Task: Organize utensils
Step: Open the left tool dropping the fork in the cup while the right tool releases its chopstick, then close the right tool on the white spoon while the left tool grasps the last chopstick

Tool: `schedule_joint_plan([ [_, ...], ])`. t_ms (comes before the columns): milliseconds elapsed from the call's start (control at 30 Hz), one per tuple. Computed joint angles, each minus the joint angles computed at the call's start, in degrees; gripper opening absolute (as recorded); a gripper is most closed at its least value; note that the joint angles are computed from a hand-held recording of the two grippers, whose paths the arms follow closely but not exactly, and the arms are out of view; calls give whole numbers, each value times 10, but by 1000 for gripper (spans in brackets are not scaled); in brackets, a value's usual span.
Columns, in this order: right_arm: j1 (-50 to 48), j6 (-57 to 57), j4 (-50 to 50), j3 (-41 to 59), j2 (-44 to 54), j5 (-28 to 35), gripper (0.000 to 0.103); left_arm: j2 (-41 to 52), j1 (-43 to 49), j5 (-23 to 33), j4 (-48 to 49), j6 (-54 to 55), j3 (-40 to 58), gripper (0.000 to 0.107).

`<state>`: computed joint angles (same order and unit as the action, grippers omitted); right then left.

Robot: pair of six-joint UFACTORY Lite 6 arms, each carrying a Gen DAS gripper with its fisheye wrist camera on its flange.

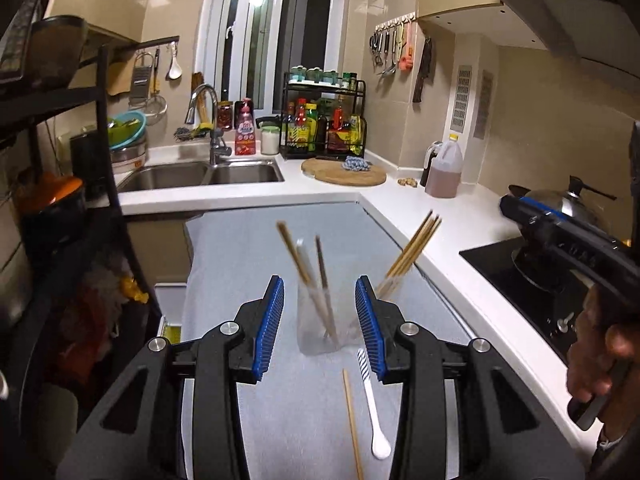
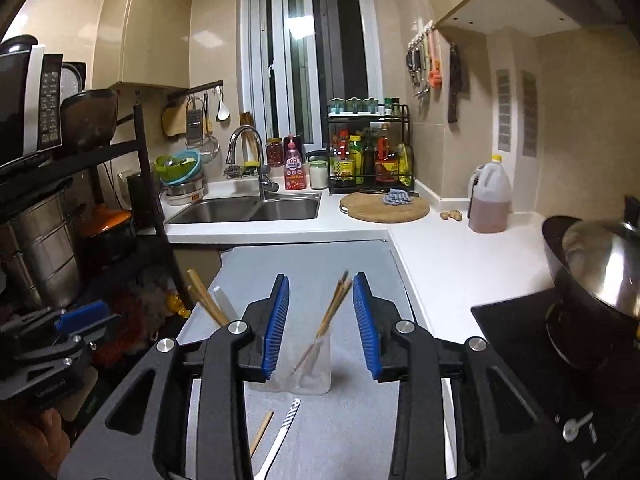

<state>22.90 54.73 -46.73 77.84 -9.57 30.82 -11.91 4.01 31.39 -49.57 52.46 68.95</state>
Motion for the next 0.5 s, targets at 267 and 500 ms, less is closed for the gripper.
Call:
schedule_joint_plan([
  [267,119,260,-145,-263,-180,60,9,-104,84,1,-140,202,-232,35],
  [500,180,408,-194,-418,-210,63,6,-110,125,-11,-287,408,-378,21],
])
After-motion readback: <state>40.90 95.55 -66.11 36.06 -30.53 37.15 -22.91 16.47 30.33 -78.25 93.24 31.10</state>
